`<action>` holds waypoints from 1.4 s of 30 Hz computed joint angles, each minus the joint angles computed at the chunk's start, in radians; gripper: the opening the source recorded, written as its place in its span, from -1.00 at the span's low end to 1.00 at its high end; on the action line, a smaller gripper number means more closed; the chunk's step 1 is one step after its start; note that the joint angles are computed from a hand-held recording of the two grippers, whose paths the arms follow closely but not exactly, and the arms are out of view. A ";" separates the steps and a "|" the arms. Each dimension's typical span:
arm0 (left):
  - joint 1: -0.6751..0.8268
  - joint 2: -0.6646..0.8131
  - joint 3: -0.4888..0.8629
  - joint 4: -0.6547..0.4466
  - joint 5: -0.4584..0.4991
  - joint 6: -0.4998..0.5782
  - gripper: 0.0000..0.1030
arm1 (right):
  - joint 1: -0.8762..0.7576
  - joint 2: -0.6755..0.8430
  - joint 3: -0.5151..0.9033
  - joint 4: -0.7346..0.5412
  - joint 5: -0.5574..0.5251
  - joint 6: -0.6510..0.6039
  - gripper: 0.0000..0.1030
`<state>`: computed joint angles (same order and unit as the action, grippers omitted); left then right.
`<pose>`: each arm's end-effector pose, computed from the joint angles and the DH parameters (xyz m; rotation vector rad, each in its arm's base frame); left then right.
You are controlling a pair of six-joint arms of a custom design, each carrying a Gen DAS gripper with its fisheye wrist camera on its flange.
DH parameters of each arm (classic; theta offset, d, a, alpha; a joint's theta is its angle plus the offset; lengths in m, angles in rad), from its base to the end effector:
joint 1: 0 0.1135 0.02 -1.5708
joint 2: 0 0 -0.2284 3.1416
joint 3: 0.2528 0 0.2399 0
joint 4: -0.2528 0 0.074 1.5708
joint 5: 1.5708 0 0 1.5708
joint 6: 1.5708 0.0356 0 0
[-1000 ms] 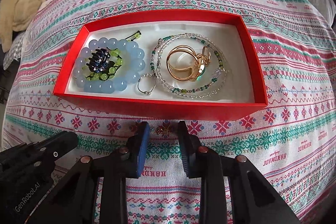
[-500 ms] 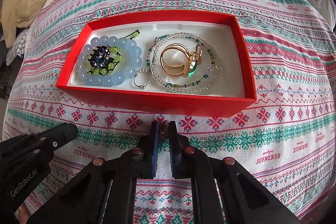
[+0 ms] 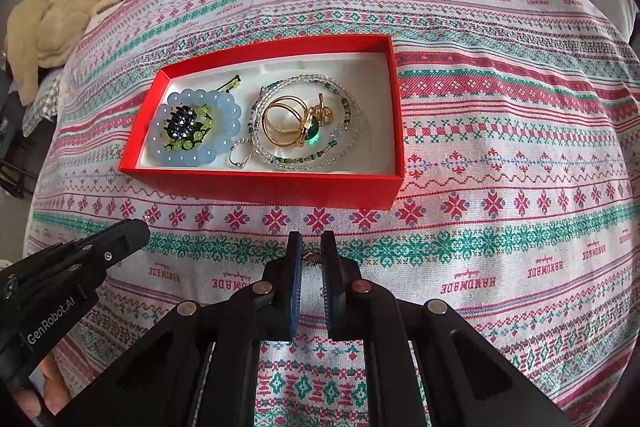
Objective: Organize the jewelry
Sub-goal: 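Carry both earrings into the red box and open both tools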
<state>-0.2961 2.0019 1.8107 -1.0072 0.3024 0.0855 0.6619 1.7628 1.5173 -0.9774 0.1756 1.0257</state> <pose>0.3739 -0.1252 0.2352 0.6025 2.7005 -0.4738 0.2725 0.2045 0.2369 0.5440 2.7202 0.2019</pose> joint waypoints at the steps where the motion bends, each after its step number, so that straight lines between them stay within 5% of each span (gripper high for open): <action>1: -0.003 -0.007 -0.005 0.005 -0.003 -0.001 -0.93 | -0.001 -0.012 -0.007 -0.002 -0.001 0.000 -0.82; 28: -0.025 0.039 0.093 0.163 0.142 -0.051 -0.93 | -0.056 -0.156 0.028 0.009 0.029 -0.158 -0.82; 42: -0.130 0.072 0.059 0.250 0.058 -0.027 -0.91 | -0.170 -0.129 -0.034 0.101 -0.058 -0.153 -0.82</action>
